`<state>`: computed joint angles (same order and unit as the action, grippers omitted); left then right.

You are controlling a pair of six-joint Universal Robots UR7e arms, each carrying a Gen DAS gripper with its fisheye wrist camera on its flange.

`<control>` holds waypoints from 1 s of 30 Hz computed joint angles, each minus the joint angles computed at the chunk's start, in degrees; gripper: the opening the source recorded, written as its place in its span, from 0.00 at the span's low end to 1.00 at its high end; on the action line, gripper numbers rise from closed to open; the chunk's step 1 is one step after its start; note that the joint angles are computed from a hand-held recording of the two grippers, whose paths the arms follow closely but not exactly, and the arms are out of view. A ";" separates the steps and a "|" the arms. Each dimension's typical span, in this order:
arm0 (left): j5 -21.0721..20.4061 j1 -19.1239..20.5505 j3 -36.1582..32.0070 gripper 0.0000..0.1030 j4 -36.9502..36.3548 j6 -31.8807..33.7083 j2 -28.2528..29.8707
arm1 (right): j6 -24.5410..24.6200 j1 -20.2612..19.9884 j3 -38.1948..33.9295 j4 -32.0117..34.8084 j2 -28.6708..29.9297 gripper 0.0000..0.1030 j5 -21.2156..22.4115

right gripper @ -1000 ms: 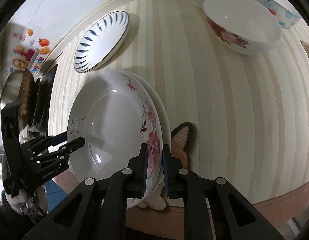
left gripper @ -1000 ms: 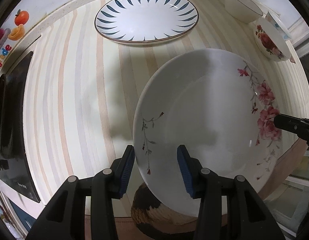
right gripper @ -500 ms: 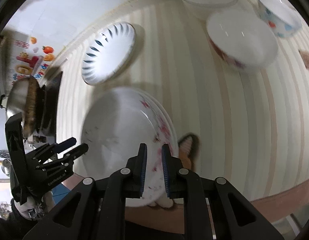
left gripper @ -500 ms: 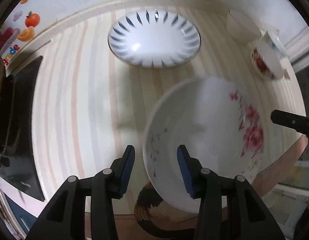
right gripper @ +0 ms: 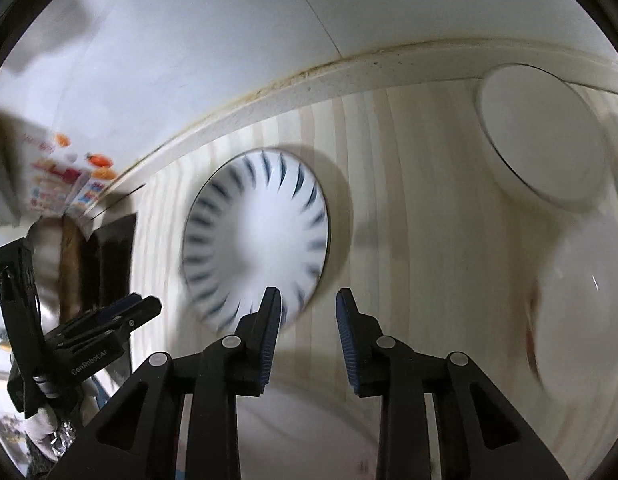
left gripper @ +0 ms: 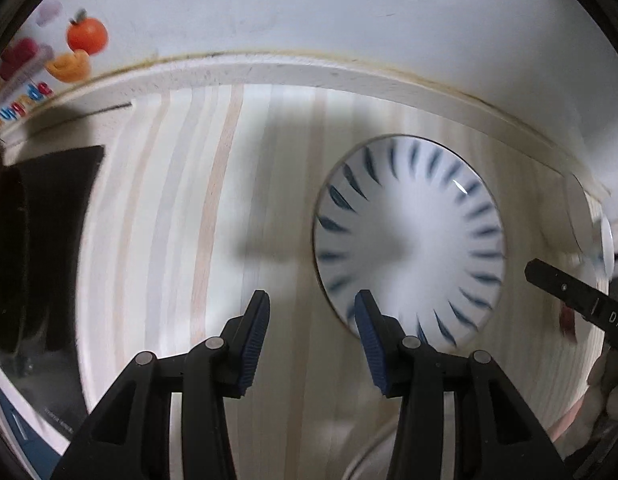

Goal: Organize plates and bowls
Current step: 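Open both grippers and release the pink-flower plate, then grasp the rim of the blue-striped plate with both grippers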

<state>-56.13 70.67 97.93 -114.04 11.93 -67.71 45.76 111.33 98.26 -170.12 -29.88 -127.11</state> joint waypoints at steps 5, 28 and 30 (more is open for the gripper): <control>-0.69 2.03 -4.61 0.41 1.66 -2.31 5.73 | -3.99 -4.06 -5.05 1.73 2.71 0.30 1.28; -1.23 1.88 -5.74 0.20 0.39 0.80 8.09 | -8.65 -7.21 -7.79 1.00 5.31 0.11 3.50; -1.36 1.85 -6.25 0.20 0.70 0.81 8.07 | -8.93 -7.08 -7.54 1.22 4.97 0.11 3.67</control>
<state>-57.49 72.52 91.67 -113.34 12.75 -59.65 36.83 104.24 90.72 -168.90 -24.90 -123.44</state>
